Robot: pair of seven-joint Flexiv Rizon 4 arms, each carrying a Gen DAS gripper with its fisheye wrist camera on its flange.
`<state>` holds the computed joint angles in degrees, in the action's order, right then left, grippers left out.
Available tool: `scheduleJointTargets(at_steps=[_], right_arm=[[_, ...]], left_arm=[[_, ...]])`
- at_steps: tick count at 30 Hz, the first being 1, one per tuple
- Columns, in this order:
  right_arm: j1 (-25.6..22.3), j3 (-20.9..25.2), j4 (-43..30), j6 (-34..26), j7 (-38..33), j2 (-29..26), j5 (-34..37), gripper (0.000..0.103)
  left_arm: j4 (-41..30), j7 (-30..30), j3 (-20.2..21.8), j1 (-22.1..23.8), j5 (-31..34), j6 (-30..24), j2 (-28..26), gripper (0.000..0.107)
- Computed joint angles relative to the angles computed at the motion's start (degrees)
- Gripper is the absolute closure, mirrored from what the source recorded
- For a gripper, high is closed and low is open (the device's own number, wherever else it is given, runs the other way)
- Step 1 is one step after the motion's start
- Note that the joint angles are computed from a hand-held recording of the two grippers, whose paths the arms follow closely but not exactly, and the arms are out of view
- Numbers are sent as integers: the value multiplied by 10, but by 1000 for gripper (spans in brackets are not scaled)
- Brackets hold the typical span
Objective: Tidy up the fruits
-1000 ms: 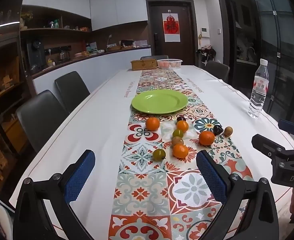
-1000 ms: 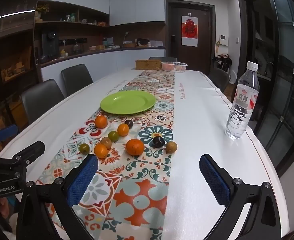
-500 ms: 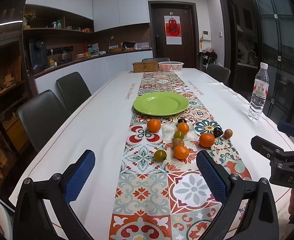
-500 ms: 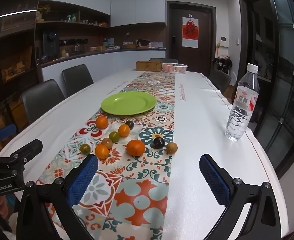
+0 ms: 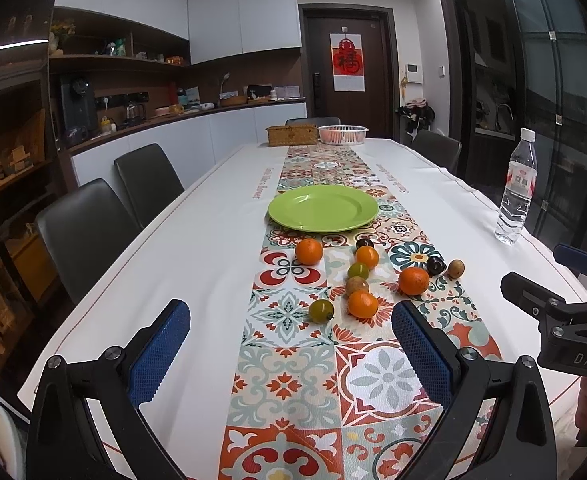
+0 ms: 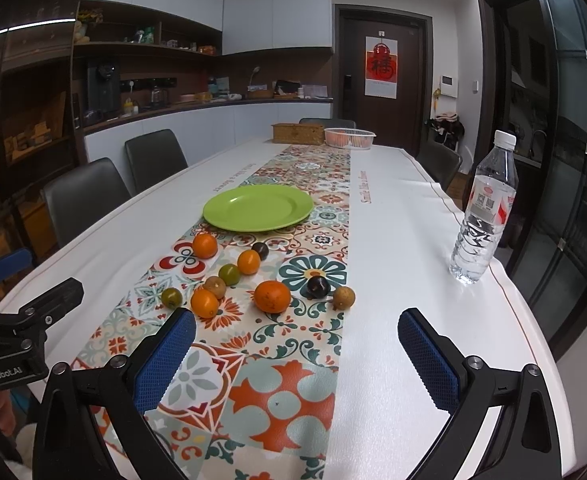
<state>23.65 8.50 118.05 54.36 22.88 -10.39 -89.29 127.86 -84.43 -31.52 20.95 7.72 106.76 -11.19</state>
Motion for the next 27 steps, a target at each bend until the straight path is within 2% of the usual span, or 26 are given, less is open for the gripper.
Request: scheduleJointTargets(at_steps=[27], right_arm=[[2,1,-3,-4,-3,3,-4,1]], left_arm=[[1,-28,-19,28,34,17,0,4]])
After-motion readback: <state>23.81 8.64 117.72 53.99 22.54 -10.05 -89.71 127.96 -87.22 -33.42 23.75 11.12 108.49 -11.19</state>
